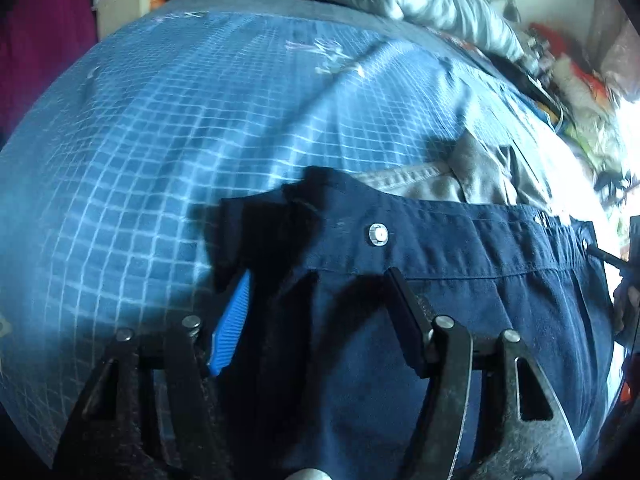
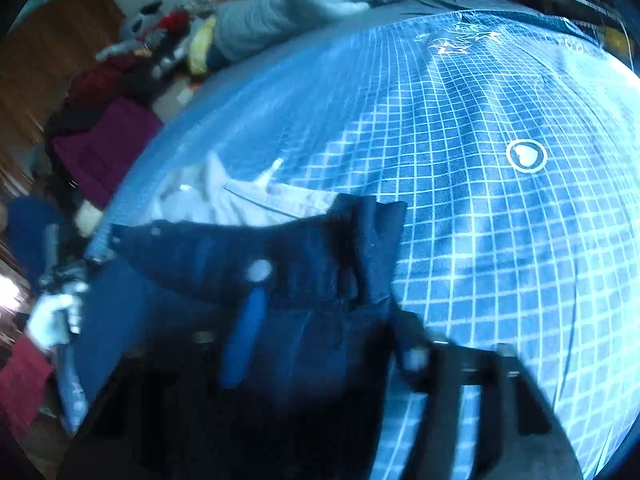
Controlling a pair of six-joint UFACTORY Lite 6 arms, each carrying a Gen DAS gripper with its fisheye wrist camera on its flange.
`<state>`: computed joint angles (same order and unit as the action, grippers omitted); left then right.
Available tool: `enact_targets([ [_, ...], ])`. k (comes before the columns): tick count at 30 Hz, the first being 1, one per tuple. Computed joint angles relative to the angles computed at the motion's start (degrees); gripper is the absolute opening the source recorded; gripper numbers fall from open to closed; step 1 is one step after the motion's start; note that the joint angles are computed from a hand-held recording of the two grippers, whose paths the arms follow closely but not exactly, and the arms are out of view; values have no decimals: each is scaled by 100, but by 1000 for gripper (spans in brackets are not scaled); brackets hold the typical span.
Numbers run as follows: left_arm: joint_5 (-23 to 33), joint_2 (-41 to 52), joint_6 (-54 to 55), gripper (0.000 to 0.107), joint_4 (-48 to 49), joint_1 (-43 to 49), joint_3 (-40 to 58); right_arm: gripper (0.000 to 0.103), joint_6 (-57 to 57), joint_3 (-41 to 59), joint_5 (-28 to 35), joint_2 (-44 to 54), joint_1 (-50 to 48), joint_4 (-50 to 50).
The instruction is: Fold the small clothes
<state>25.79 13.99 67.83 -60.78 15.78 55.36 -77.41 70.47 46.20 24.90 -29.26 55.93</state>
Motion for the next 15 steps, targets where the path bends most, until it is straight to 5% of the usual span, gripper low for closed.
enact_targets([
  [3,189,-150,566,55,-663,294,-281,23,128,525,110,345,111,55],
  [6,331,-337,458,54,-463,342,-408,13,213,815,160,487,181,33],
  [9,667,-667,83,54,175,390,-506,11,179,891,182,551,177,55],
  [15,2572,-1084,71,54,964,1468,-736,11,213,1141,427,810,77,94],
])
